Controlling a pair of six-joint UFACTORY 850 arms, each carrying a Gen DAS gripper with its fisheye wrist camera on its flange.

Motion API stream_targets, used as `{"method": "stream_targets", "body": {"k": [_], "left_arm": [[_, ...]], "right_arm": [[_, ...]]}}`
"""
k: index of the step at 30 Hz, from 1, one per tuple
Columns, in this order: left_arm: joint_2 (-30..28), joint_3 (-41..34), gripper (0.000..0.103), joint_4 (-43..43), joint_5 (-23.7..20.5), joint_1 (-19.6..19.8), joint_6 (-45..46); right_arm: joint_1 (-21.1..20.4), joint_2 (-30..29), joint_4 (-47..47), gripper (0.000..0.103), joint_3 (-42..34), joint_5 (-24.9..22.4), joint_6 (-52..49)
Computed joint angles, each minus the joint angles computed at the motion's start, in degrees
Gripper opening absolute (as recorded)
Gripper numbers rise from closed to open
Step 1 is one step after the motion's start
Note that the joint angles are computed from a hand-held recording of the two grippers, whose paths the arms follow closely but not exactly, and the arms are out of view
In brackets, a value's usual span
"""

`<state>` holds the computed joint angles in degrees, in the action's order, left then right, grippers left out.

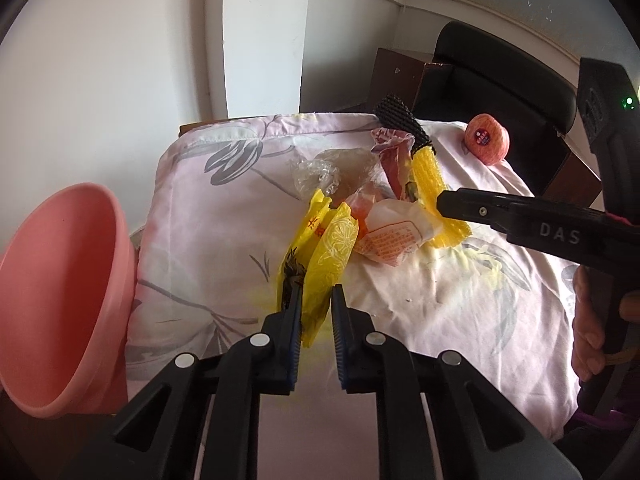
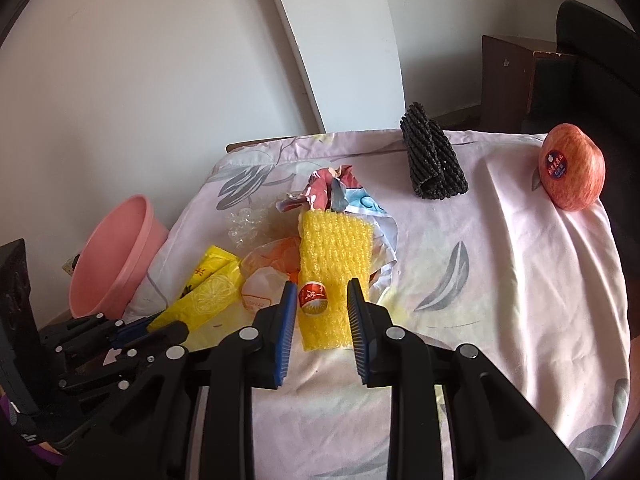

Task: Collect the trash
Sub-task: 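Grasp the yellow plastic bag with the left tool while the right tool grasps the yellow foam net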

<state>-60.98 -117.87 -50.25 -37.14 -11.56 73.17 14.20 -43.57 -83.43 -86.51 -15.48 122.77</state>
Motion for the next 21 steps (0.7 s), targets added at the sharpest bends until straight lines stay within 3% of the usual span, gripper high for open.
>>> {"method": "stream_targets", "body": {"k": [4,15,21], "left_arm": [[2.5,3.4,0.013,-3.1,0.6,0.5,3.0],[7.7,10.0,0.013,-12.4,2.7,1.7,10.1],[9.6,12.1,0.013,-17.2,4.0,2.6,12.6]], "right_arm": [[0.2,1.1,-2.7,0.011,1.5,-0.3,2.3],[2.1,6.8,-17.3,0.011,8.5,-5.6,17.4],[3.1,8.1,-21.7,0.011,9.3,-7.0,20.8]]}}
